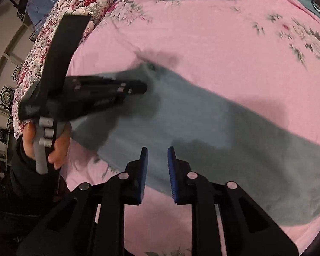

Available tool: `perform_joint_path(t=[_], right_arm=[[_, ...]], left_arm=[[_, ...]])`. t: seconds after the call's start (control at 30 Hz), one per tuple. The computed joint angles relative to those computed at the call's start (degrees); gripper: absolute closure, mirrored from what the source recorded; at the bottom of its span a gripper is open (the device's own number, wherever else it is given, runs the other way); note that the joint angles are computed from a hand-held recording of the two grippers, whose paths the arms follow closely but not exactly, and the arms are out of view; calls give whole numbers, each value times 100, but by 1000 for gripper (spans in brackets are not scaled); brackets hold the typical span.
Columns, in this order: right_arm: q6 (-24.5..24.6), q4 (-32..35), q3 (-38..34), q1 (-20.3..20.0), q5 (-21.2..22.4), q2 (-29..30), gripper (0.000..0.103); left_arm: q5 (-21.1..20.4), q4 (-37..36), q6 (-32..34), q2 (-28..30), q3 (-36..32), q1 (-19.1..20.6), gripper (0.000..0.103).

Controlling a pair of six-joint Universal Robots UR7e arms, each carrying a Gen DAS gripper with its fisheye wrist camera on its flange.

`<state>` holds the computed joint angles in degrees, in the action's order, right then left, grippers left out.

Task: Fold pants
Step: 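Release the pants with both tools and smooth the folded bundle flat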

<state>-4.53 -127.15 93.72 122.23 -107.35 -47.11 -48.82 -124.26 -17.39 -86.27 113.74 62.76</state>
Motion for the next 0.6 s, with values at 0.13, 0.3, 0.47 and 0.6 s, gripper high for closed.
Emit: perform_joint_path(t=[0.13,0.3,0.47,0.6], right_arm=[[107,-393,427,14,-325,-64,87],[395,-297,399,-78,-142,-22,87],[679,-814,667,-472,610,-732,72],[803,-1060,822,-813,-471,-1420,52]], left_arm=[[183,-75,-26,195,-85,33,95],[248,-46,-92,209,-99,-4,95],[190,244,-363,-352,254,-275,91],[-166,548,-663,-877,659,-554,89]])
